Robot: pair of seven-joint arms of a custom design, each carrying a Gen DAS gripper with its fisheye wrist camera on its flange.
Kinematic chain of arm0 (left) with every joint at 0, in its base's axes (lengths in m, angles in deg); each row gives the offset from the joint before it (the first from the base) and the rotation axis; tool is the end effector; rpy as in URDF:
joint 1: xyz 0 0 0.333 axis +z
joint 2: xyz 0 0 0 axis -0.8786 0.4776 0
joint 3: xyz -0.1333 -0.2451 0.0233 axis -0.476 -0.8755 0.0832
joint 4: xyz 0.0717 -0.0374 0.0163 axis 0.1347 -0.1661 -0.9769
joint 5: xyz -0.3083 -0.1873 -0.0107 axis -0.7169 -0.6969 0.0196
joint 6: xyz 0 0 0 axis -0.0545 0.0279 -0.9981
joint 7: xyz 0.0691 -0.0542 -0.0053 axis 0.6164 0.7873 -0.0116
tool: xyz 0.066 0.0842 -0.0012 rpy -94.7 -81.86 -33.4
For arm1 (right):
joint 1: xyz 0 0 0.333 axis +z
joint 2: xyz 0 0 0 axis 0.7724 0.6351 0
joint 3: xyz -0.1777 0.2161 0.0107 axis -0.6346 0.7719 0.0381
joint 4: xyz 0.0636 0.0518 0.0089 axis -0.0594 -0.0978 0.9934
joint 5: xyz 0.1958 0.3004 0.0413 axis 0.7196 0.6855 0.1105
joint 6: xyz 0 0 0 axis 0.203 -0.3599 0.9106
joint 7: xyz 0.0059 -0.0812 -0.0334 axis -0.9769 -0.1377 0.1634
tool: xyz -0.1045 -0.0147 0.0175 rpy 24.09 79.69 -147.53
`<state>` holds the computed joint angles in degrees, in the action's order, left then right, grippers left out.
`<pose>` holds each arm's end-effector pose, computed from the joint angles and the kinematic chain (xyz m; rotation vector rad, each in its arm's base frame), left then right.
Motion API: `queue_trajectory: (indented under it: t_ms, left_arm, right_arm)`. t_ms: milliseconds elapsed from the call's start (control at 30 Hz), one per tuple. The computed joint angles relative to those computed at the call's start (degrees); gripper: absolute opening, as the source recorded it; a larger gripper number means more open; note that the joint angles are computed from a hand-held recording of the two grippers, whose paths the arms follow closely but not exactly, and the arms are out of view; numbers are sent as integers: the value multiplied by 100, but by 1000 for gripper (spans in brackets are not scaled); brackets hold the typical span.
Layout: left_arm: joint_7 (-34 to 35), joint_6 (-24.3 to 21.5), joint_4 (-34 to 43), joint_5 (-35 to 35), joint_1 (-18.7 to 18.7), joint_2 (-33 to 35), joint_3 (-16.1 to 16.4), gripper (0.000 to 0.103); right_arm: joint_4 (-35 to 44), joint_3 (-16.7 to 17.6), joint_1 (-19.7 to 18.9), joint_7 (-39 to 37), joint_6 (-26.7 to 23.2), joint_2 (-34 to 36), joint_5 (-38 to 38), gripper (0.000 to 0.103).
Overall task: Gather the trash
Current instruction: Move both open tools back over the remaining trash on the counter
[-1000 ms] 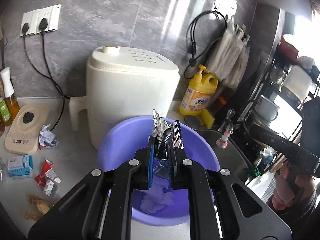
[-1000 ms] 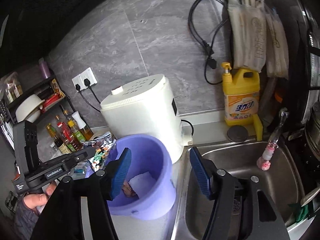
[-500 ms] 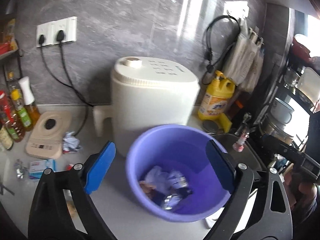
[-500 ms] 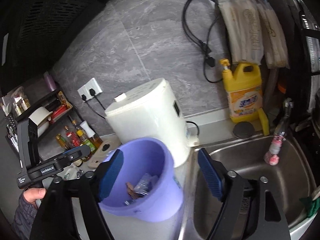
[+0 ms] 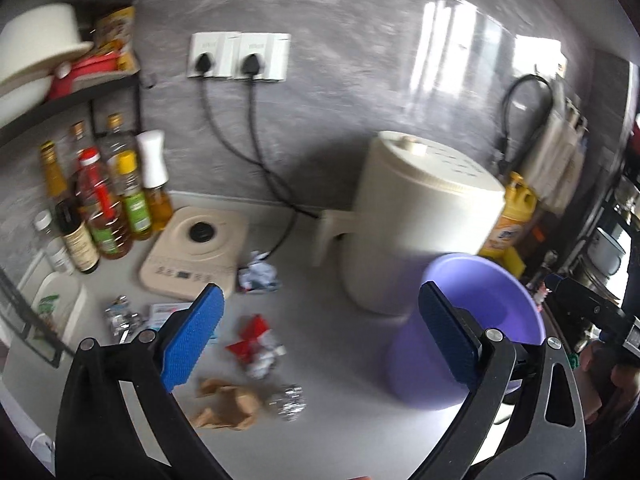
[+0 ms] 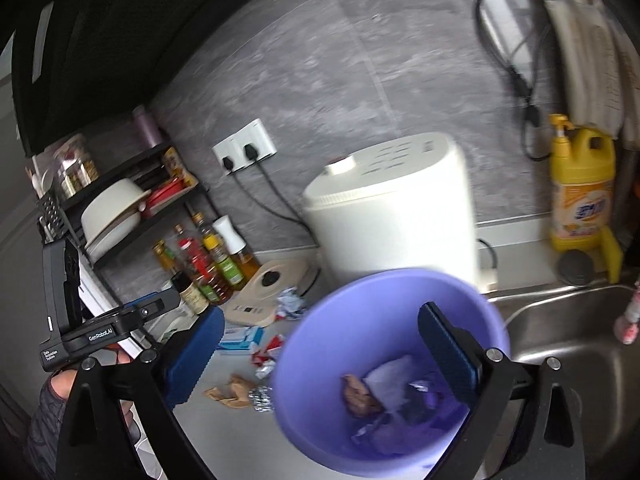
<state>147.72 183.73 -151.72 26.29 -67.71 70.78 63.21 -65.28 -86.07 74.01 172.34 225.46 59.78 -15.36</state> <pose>0.4516 -0.2048 0.5296 -1.6226 1.7960 -1.1135 0.3925 0.1379 0.5285 -1.3867 1.5244 -0.4629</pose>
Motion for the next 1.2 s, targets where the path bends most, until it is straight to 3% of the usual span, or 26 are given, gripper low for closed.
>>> queue_trajectory:
  t_ms: [167, 433, 567, 633, 733, 967, 1000, 1067, 1200]
  left_arm:
    - [673, 53, -325, -551, -319, -166, 637, 97]
    - [1893, 79, -652, -1600, -694, -308, 1437, 97]
    - [2473, 149, -805, -2156, -884, -367, 1803, 97]
    - [2759, 177, -825, -2404, -951, -349, 1964, 97]
    - [3026, 171, -788, -2622, -883, -274, 2028, 96]
    - [3266, 241, -751, -2991, -597, -20, 1852, 90]
    - [3217, 299, -737, -2985, -510, 47, 1781, 90]
    - [2813, 384, -724, -2617, 14, 181, 1338, 89]
    - [2321, 521, -651, -2065, 491, 433, 965, 89]
  right_arm:
    - [580, 399, -96, 142, -23, 630, -19, 95]
    - [1580, 1455, -847, 591, -308, 1535, -514, 94]
    - [2140, 1744, -1098, 989, -495, 2008, -1113, 91]
    - [2387, 1698, -1043, 1139, -576, 2234, -1351, 90]
    - [2832, 1596, -915, 1373, -777, 2622, -1730, 89]
    - [3620, 1232, -418, 694, -1167, 3388, -1222, 85]
    - [3719, 1160, -348, 655, -1226, 3481, -1210, 85]
    - [4072, 1073, -258, 468, -1465, 3805, -1066, 83]
    - [4776, 915, -120, 278, -1955, 4394, -929, 79]
